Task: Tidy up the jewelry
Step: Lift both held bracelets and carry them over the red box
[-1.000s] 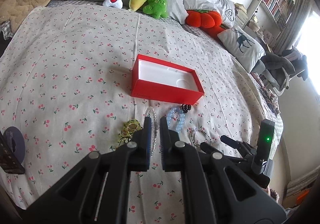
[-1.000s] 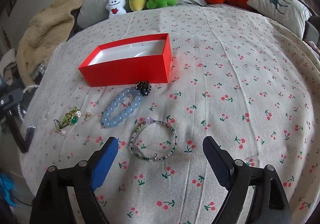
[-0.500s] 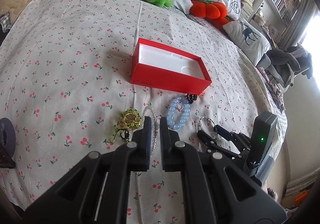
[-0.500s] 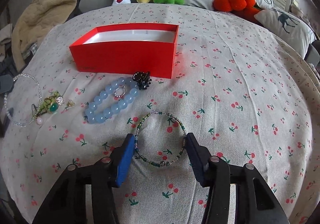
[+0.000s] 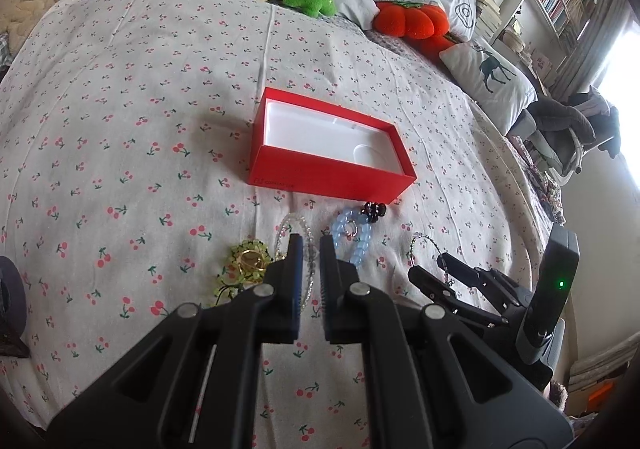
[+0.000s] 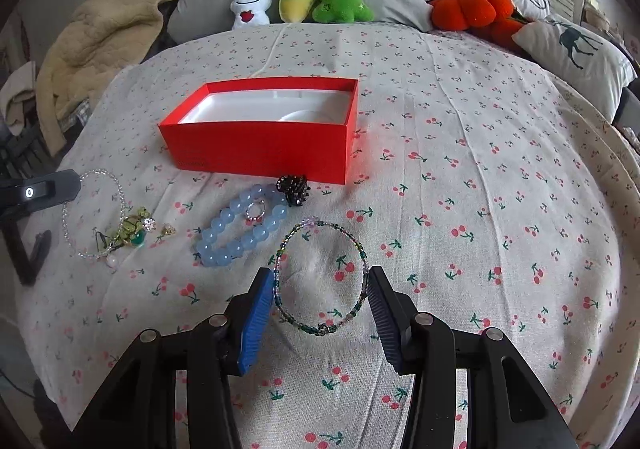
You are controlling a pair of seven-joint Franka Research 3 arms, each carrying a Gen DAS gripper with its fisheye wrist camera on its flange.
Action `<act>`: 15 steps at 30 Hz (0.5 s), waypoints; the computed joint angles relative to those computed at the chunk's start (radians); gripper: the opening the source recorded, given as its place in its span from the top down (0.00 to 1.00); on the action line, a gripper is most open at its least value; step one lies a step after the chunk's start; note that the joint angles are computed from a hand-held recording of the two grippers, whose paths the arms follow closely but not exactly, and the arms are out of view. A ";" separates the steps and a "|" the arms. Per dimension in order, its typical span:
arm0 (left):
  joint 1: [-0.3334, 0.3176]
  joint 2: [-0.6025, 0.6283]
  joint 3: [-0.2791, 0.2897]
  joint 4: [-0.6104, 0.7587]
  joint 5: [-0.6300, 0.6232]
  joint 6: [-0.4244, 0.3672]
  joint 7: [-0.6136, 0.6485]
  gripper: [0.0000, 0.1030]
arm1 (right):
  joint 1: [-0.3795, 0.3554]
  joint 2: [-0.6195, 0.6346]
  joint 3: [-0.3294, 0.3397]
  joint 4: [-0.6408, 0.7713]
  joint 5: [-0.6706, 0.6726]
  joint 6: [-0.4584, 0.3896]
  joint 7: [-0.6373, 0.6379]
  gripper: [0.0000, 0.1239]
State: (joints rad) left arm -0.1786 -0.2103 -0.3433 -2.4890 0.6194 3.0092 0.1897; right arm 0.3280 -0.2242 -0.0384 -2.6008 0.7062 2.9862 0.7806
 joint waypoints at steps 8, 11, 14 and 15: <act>-0.063 0.099 0.084 0.118 -0.143 0.025 0.203 0.91 | -0.017 0.048 0.004 0.127 0.011 -0.074 -0.020 0.61; -0.075 0.150 0.101 0.180 -0.217 0.015 0.294 0.91 | -0.031 0.078 0.015 0.181 0.011 -0.103 -0.018 0.61; -0.081 0.207 0.110 0.238 -0.328 0.031 0.405 0.91 | -0.047 0.109 0.027 0.226 0.007 -0.124 -0.013 0.61; -0.080 0.227 0.108 0.253 -0.398 0.044 0.468 0.91 | -0.052 0.116 0.032 0.236 0.006 -0.127 -0.013 0.61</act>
State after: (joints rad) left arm -0.2591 0.0166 -0.2356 -2.2356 0.2216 3.0529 0.6581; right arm 0.2763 -0.1087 -0.0068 -2.3652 0.7119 2.8596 0.7680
